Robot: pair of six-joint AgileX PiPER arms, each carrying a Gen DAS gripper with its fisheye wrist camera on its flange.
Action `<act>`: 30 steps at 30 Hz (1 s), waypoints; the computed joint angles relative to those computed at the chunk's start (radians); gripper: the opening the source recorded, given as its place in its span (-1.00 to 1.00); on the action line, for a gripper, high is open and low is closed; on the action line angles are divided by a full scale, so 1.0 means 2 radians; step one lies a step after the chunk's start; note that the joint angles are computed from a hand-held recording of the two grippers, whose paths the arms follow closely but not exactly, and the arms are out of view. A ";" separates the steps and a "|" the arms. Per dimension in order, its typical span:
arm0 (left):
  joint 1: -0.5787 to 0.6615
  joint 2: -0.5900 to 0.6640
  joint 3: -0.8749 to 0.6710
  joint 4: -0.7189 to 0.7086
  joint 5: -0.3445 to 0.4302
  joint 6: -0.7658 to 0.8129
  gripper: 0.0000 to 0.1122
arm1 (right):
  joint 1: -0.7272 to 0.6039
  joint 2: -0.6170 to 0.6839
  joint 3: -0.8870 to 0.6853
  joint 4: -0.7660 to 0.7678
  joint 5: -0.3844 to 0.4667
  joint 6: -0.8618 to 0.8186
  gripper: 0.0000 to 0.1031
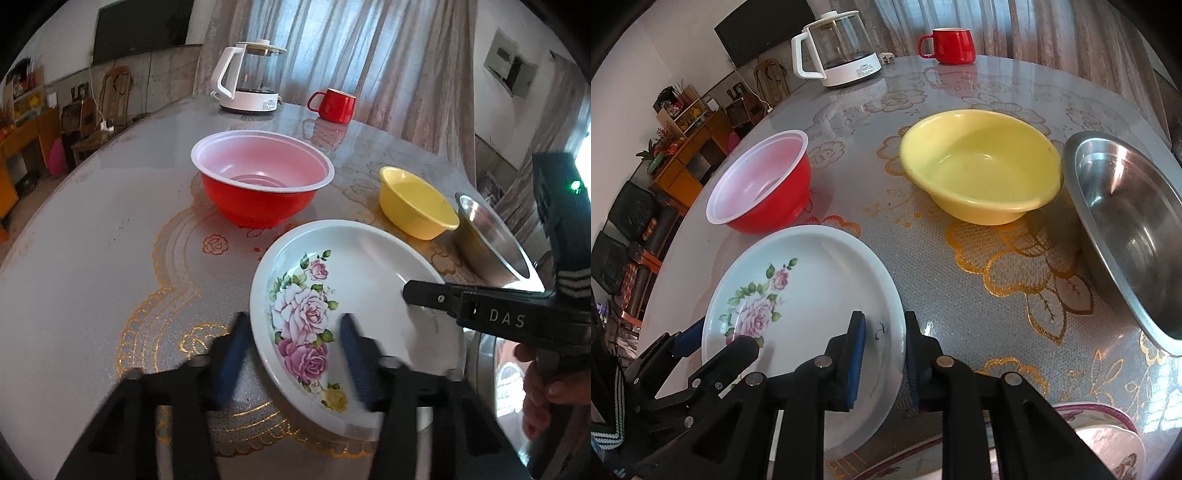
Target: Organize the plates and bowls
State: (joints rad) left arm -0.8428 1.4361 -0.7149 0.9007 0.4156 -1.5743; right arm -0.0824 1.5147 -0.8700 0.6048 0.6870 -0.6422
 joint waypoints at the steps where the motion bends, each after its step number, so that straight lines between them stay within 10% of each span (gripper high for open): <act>1: 0.001 0.000 0.000 0.002 0.001 -0.003 -0.35 | 0.004 -0.001 0.000 -0.007 -0.004 0.005 -0.58; 30: -0.059 -0.139 0.134 0.095 0.017 -0.206 -0.58 | 0.020 -0.156 0.104 0.043 -0.010 -0.040 -0.80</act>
